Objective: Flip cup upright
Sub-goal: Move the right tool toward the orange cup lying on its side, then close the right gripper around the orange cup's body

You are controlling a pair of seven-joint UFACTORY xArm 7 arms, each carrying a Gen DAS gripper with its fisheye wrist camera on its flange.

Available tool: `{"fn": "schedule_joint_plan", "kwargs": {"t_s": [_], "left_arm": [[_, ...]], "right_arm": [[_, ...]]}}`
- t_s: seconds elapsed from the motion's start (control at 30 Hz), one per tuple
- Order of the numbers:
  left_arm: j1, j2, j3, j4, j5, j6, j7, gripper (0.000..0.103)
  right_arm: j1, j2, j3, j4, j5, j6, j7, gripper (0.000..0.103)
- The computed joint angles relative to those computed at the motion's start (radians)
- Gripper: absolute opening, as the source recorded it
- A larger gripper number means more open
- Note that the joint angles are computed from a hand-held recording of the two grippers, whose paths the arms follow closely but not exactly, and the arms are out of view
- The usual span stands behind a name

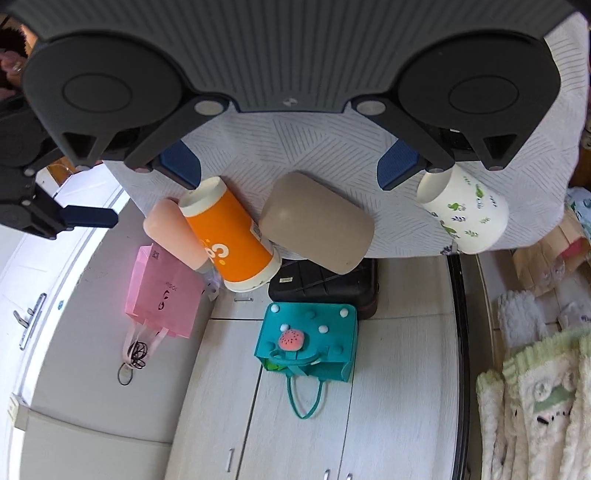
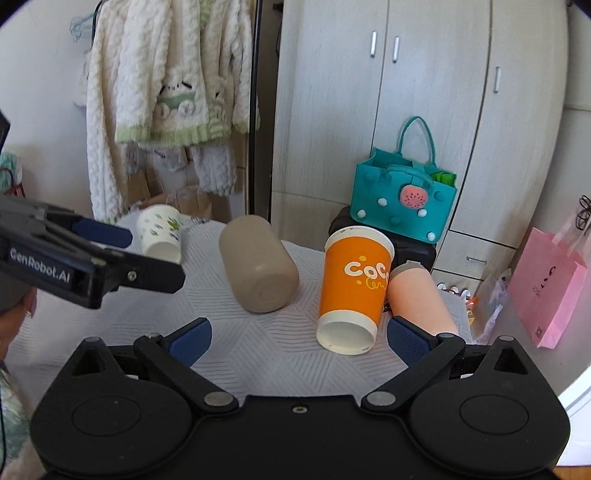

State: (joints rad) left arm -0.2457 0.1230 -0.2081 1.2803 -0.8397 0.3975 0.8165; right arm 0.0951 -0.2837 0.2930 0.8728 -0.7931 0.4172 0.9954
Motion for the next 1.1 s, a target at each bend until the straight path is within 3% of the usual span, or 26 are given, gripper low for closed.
{"fn": "schedule_joint_plan", "kwargs": {"t_s": [0.33, 0.6, 0.73, 1.1], "left_arm": [[0.022, 0.158, -0.030, 0.162, 0.067, 0.108, -0.166, 0.103], [0.050, 0.186, -0.054, 0.176, 0.086, 0.115, -0.132, 0.102], [0.059, 0.192, -0.053, 0.189, 0.092, 0.114, -0.140, 0.102], [0.068, 0.199, -0.056, 0.170, 0.102, 0.078, -0.130, 0.102]], "right_arm": [[0.032, 0.187, -0.077, 0.122, -0.100, 0.037, 0.009, 0.085], [0.077, 0.251, -0.151, 0.170, -0.153, 0.047, 0.029, 0.079], [0.086, 0.271, -0.173, 0.182, -0.115, 0.031, -0.010, 0.077], [0.140, 0.341, -0.199, 0.263, -0.115, 0.138, 0.007, 0.074]]}}
